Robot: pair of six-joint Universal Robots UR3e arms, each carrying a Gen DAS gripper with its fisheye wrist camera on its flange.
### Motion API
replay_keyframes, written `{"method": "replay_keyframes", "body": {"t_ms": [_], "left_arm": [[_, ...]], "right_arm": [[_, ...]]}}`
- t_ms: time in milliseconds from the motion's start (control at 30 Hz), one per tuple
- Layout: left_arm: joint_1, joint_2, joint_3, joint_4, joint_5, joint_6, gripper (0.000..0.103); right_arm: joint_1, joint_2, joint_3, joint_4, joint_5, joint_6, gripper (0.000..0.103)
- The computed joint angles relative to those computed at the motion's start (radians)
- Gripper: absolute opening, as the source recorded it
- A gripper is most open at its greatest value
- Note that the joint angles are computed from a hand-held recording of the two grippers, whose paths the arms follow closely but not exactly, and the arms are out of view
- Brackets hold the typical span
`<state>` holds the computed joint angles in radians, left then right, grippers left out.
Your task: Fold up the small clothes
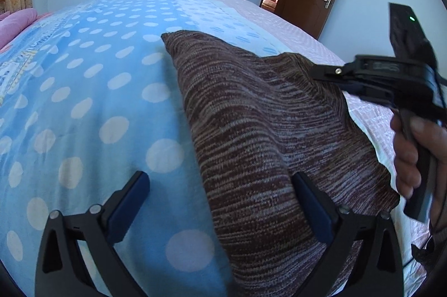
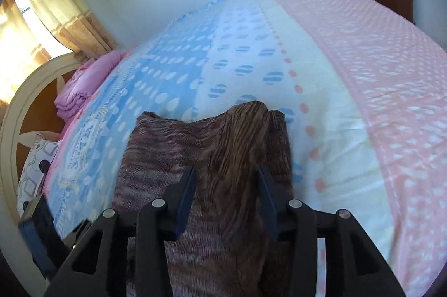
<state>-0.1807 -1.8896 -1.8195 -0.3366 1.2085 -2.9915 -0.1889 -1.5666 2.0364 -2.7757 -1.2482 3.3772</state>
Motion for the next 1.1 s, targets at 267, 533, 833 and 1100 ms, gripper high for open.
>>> {"method": "replay_keyframes", "body": {"t_ms": [267,533,833,1100], "left_arm": [[0.011,0.0,-0.004,-0.003,-0.023,0.002,0.103],[0.022,0.007,-0.02,0.017,-0.039,-0.01,0.103],[0.001,0.032,-0.052,0.046,0.006,0.012,0.103],[-0.076,-0.014,0.023,-0.004,0.15,0.016,0.103]], "right_arm": [[-0.074,0.016,0.03,0.007,-0.007,-0.051,0.009],[-0.14,-0.396,0.306,0.032,0.248,-0.166,0.027],[-0.048,-0.424,0.368,0.14,0.033,-0.265,0.006],[-0.062,-0.416,0.351,0.155,-0.004,-0.261,0.01]]}}
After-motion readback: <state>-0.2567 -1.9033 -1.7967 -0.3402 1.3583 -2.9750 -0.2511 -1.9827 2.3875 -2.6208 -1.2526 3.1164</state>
